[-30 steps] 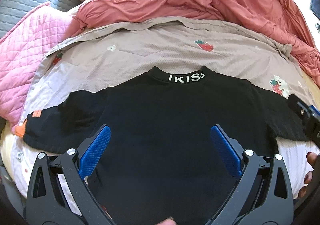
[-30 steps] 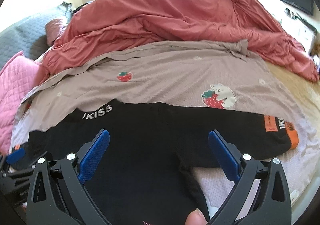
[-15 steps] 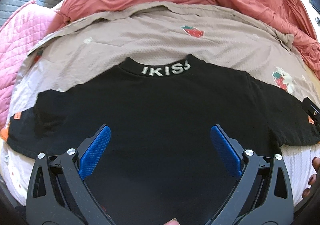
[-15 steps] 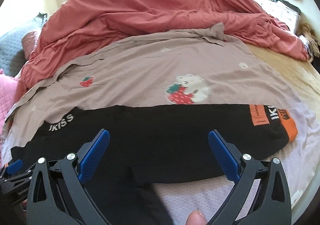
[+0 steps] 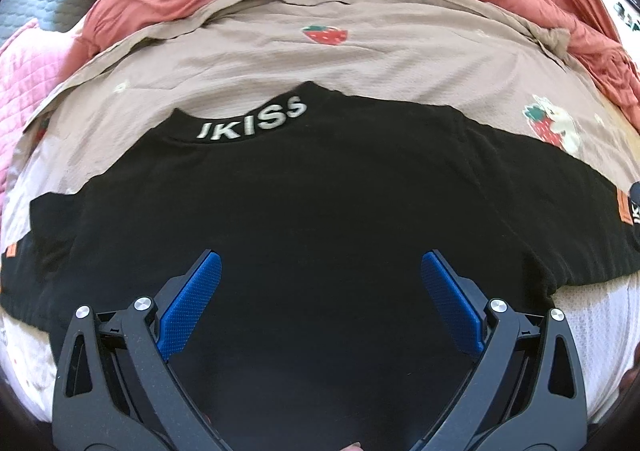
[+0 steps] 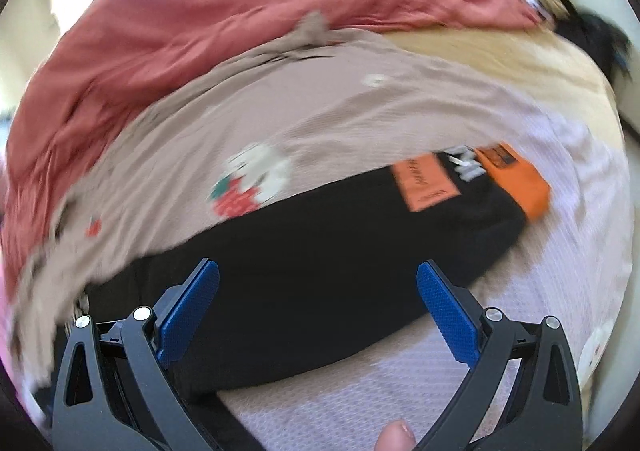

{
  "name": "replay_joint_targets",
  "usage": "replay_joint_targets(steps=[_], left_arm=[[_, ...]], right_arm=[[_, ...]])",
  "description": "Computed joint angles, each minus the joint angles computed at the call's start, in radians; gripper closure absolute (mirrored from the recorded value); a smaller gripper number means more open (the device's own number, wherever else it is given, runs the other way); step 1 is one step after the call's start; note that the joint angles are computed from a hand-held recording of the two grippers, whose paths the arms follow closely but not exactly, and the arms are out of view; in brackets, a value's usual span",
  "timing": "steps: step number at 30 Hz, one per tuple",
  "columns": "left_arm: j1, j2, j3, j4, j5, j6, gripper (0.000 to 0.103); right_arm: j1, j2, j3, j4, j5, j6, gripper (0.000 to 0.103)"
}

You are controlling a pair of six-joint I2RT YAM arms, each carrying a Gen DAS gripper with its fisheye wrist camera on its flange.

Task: Fold small clothes
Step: 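Grasp the orange cuff with the right gripper and lift it, then carry the cuff toward the left gripper while the left gripper closes on it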

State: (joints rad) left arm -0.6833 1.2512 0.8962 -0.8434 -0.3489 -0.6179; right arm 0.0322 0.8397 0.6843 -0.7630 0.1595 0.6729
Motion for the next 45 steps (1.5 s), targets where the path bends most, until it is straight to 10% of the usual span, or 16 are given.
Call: replay_joint_targets(steps=[12, 24, 30, 35, 45], left_arm=[[-0.046, 0.118, -0.027, 0.108, 0.034, 0.022, 0.009], [0.005, 0.086, -0.083, 0.183, 0.102, 0.060, 0.009], [0.014, 0.043, -0.107, 0.190, 0.119, 0.047, 0.009], [0.047, -0.043, -0.131, 0.162, 0.150, 0.030, 0.009], [0.194, -0.322, -0.167, 0.007, 0.169, 0.007, 0.009]], right_arm=[[-0.498, 0.071, -0.056, 0.071, -0.291, -0.072, 0.004], [-0.576, 0.274, -0.024, 0.270, -0.419, -0.097, 0.006], [-0.683, 0.263, -0.052, 0.282, -0.492, -0.092, 0.070], [-0.683, 0.209, -0.061, 0.282, -0.498, -0.067, 0.092], [-0.154, 0.028, 0.012, 0.321, -0.348, -0.134, 0.093]])
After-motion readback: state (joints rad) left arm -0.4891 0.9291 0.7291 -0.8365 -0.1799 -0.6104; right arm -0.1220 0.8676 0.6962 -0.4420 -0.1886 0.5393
